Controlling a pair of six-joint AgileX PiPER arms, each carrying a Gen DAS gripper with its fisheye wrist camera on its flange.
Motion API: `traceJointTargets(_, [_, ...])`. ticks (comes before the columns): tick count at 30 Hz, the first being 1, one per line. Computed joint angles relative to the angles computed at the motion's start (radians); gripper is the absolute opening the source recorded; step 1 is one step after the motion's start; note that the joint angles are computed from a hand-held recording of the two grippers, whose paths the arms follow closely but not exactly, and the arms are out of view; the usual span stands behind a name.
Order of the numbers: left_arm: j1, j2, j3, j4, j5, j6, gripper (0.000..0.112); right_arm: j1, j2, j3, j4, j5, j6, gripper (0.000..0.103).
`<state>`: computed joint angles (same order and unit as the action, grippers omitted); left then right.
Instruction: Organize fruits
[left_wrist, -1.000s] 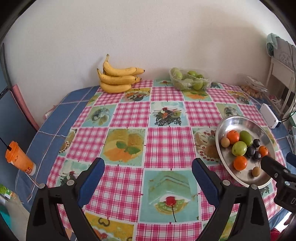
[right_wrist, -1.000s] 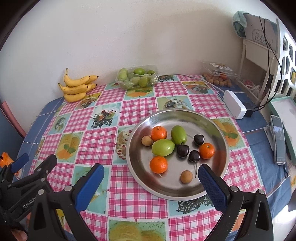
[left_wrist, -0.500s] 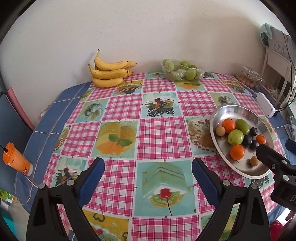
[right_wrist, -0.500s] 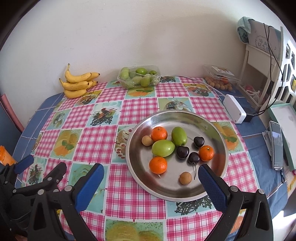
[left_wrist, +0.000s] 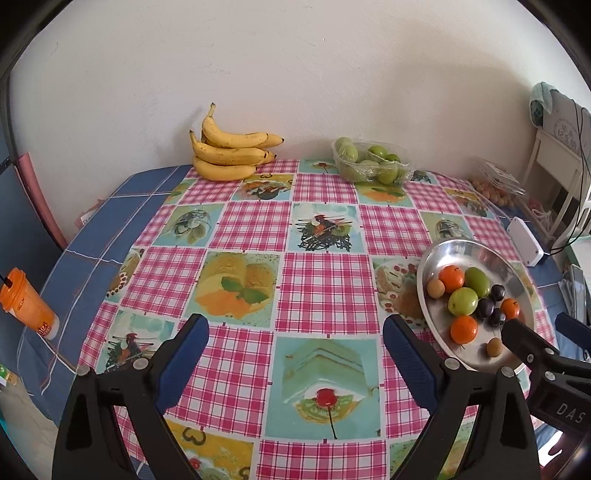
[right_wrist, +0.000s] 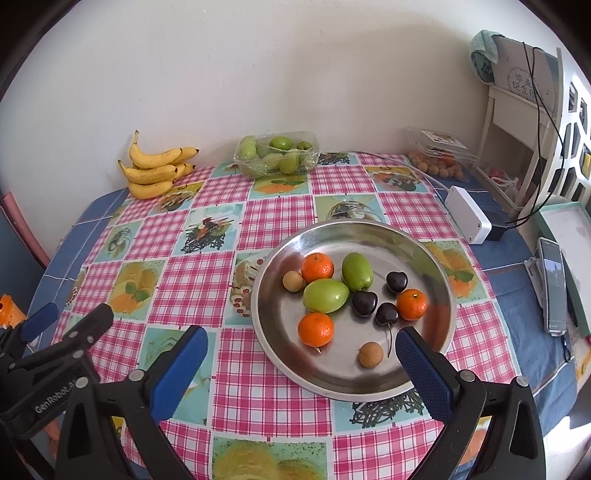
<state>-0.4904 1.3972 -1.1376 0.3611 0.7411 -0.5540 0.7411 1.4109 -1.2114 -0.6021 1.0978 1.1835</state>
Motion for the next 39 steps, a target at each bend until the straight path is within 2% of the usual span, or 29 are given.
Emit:
traceJointTargets(7, [-0.031, -0.001, -0.004, 0.043, -0.004, 0.013, 0.095, -0.016, -0.003, 0.006, 0.008, 0.008, 0.015, 0.103])
traceJointTargets(12, [-0.017, 0.036, -0.028, -0.011, 0.023, 0.080, 0.095, -0.011, -0.004, 0.005, -0.001, 0.016, 0.020, 0.103])
traceJointTargets(17, [-0.021, 0.025, -0.023, 0.031, 0.039, 0.030, 0.095, -0.005, -0.002, 0.003, -0.003, 0.014, 0.015, 0.103])
traceJointTargets(22, [0.006, 0.007, -0.013, -0.064, 0.003, 0.128, 0.095, -0.004, 0.000, 0.000, -0.003, 0.013, 0.011, 0.103])
traceJointTargets(39, [0.015, 0.053, -0.035, -0.077, 0.060, 0.132, 0.095, -0.020, 0.003, 0.005, 0.021, 0.015, 0.004, 0.103])
